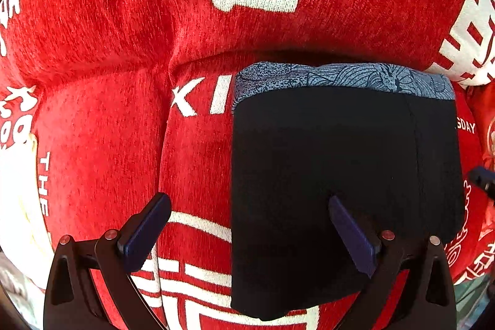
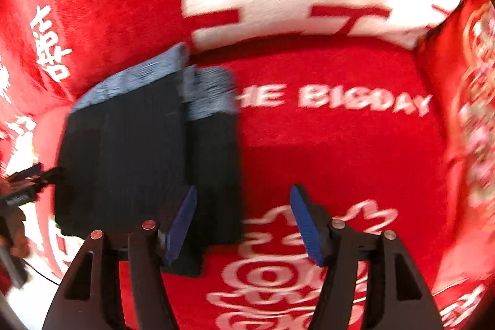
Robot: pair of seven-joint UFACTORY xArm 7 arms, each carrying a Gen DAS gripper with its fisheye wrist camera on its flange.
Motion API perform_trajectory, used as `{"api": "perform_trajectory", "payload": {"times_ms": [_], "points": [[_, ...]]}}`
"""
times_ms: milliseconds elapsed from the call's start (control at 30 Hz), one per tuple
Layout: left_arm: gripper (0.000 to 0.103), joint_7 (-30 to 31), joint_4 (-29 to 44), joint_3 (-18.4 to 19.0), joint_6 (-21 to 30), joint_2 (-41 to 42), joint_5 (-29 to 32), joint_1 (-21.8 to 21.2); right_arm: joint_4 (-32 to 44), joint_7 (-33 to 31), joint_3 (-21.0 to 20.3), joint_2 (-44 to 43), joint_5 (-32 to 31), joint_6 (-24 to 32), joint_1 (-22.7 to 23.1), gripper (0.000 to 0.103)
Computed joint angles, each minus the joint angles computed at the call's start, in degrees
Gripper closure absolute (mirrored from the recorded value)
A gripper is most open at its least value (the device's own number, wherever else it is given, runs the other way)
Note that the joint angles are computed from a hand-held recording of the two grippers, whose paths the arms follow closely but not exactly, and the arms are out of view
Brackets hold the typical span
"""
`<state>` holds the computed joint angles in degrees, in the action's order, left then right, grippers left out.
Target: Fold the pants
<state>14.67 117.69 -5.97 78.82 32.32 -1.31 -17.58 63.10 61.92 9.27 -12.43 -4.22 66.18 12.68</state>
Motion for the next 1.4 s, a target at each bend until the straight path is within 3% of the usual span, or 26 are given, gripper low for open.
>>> {"api": "perform_trajectory", "payload": {"times_ms": [100,167,233,333,467,533,633,767,967,1100,1200,1267,1400], "points": [[0.001,0.96,-0.18,-0.37,-0.10,-0.20,-0.42,0.10,-1.60,-3.86,-1.29,-3.07,-1.05,0.24,-0.87,0.036],[0.001,1.66,-0.69,-0.52,-0.56,-0.33,-0.60,0.07,-4.26,-6.51,-2.88,-5.30,2.13,-4.25,-1.49,0.033],[0.001,1.92,-0.73,-0.56,-0.69,-0.04,-0.82,0.04,-8.49,-10.26,-5.11,-7.63,8.79,-10.72,-1.32,0.026],[0.001,1.28,1.75,-0.79,2.14,1.86,-2.17,0.25,-10.53,-16.06,-6.85,-5.17,19.14,-18.56,0.16,0.024],[0.001,0.72,3.70,-1.46,4.65,3.42,-5.32,1.34,-12.43,-20.75,-6.65,-2.95,25.53,-24.29,0.56,0.024],[0.001,1.08,4.80,-1.66,4.68,4.26,-6.62,1.98,-14.37,-25.61,-8.10,-2.63,32.34,-27.10,1.64,0.024],[0.001,1.12,9.24,-1.57,5.67,7.48,-7.56,2.65,-16.28,-32.51,-9.47,-2.50,39.68,-28.11,2.30,0.024],[0.001,1.03,22.26,-2.71,13.94,16.47,-10.32,3.78,-18.25,-38.20,-10.16,-3.04,45.95,-27.56,1.80,0.024],[0.001,1.86,24.56,-3.58,15.21,19.15,-13.08,4.12,-19.26,-45.42,-10.37,-1.60,55.75,-30.03,1.45,0.022],[0.001,0.84,20.30,-4.23,13.35,17.84,-15.56,4.49,-20.11,-47.06,-10.12,-1.53,59.87,-31.16,0.79,0.022],[0.003,-0.38,13.06,-4.30,9.37,14.44,-17.42,5.11,-21.09,-46.92,-10.05,-2.20,61.73,-31.43,0.29,0.024],[0.015,1.06,6.30,-4.46,4.95,10.11,-18.10,5.46,-20.84,-44.42,-9.62,-2.64,59.09,-30.37,-0.49,0.030],[0.036,2.24,0.72,-4.61,1.92,4.85,-18.76,5.62,-20.87,-44.69,-9.19,-3.69,60.45,-32.09,0.32,0.058]]}}
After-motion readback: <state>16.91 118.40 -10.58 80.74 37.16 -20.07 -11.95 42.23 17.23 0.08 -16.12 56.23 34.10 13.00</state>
